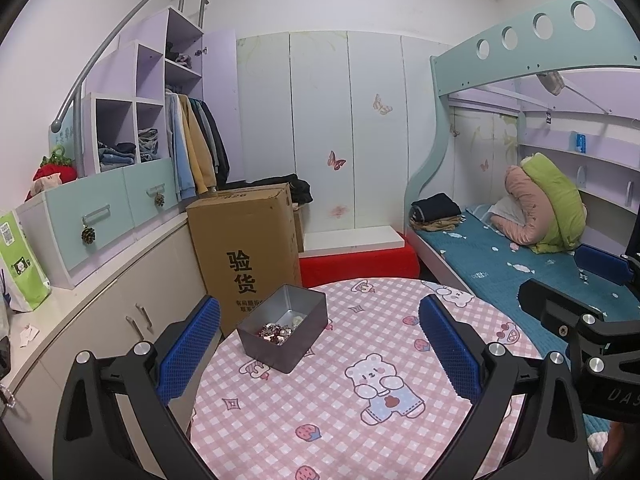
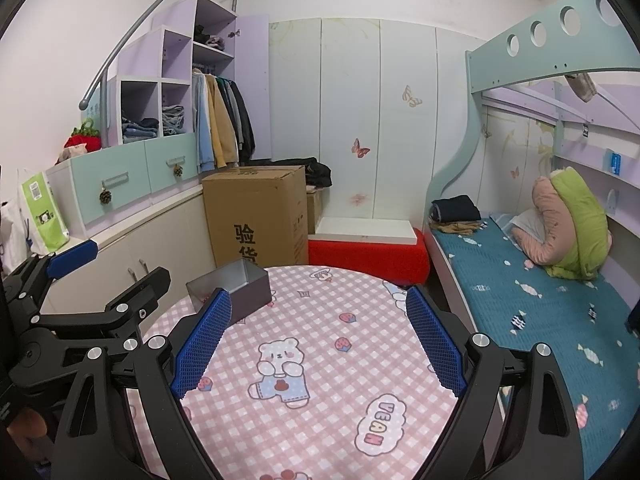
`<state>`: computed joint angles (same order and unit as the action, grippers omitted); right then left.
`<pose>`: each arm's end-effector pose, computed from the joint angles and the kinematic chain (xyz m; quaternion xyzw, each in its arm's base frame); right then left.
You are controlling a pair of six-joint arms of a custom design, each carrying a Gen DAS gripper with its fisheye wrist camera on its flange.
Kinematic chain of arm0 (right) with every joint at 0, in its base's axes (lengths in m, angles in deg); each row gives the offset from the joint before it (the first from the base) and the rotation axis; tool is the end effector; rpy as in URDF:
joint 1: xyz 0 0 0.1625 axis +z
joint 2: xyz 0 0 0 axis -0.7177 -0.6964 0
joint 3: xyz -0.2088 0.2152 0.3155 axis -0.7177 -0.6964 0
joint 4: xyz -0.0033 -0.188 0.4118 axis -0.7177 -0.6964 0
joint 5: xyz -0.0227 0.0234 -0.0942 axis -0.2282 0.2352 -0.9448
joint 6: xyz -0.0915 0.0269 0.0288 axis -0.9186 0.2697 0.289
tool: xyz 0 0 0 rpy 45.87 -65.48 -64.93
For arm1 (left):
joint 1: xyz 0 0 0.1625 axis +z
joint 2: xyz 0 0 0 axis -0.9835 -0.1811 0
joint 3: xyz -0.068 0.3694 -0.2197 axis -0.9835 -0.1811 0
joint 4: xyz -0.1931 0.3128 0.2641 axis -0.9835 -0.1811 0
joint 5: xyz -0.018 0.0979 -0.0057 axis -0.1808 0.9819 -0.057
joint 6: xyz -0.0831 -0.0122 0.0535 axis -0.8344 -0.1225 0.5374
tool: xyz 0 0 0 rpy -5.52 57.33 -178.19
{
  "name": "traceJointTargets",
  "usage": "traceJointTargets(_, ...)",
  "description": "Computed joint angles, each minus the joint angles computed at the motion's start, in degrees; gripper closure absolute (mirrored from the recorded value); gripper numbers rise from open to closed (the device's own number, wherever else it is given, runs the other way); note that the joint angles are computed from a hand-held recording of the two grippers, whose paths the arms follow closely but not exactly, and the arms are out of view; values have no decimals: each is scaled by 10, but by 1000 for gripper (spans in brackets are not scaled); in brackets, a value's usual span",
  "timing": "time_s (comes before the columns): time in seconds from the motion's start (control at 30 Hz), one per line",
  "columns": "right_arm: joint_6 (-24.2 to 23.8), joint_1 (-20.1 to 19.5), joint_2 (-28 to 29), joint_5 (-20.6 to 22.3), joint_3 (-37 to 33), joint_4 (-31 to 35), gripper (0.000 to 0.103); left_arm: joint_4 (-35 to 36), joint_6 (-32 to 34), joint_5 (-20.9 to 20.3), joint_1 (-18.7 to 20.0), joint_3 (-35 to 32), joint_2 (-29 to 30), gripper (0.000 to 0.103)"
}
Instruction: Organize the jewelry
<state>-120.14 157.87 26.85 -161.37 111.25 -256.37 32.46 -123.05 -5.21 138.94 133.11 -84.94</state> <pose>0.4544 -0.8125 0.0974 0.4344 -0.8032 0.3850 0.1341 -0.1828 -0.7439 0.3438 0.0719 0.6859 -0.5695 0.4472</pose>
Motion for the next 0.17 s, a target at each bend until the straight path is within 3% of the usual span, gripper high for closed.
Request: traceJointTargets(0.17, 4, -1, -1, -2, 4, -3, 17, -5, 12, -3, -1, -3, 3, 6)
